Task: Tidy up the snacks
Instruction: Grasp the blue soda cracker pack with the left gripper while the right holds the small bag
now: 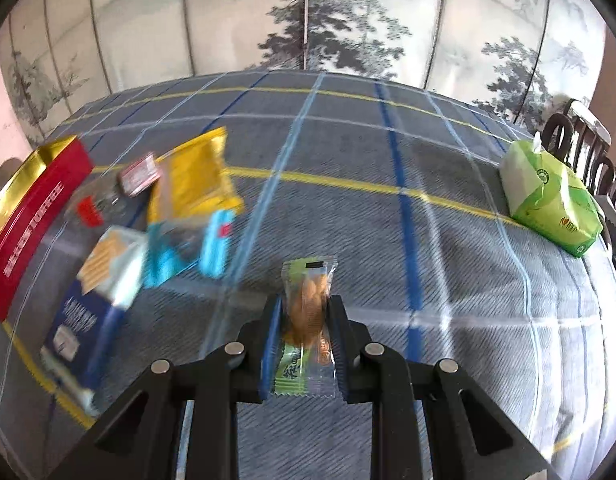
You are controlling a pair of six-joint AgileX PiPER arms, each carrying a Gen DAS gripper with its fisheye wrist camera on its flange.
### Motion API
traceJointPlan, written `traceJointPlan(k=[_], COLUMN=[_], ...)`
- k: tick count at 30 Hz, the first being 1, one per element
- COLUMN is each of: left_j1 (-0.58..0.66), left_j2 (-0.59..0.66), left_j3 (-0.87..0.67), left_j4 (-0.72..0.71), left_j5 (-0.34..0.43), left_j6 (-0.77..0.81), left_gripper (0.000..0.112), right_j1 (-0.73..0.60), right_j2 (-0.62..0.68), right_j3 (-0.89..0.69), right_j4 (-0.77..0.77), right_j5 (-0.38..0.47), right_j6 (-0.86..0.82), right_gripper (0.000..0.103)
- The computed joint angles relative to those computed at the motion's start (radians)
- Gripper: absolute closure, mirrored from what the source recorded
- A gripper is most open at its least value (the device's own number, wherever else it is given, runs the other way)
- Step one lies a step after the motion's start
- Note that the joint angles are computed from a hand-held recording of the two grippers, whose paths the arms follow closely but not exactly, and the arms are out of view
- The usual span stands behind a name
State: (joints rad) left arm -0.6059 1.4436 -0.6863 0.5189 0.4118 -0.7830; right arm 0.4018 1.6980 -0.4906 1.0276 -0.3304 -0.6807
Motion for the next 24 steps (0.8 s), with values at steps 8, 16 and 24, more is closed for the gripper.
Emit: traceJointPlan(k=[8,16,24], left_j1=[-0.062,-0.110,-0.104], left_j2=[0.127,0.248,0.360], left_j3=[-0.082,-0.151,-0.228], left_j4=[-0.062,-0.040,-0.051], left_j5=[-0.066,-0.094,-0.072], left_j6=[0.019,-0.031,-0.025], left_gripper=[0.029,0.029,0.029], right_j1=[-0.099,-0.130,-0.127], right_j2=[0.035,0.033,0.033], right_j3=[-0.007,-0.001,0.000], right_j4=[-0.263,-0.378,-0.380], right_j5=[-0.021,-0.006,-0.007], right_j6=[0.152,0.254,0.259], right_gripper=[0.080,0.080,0.080])
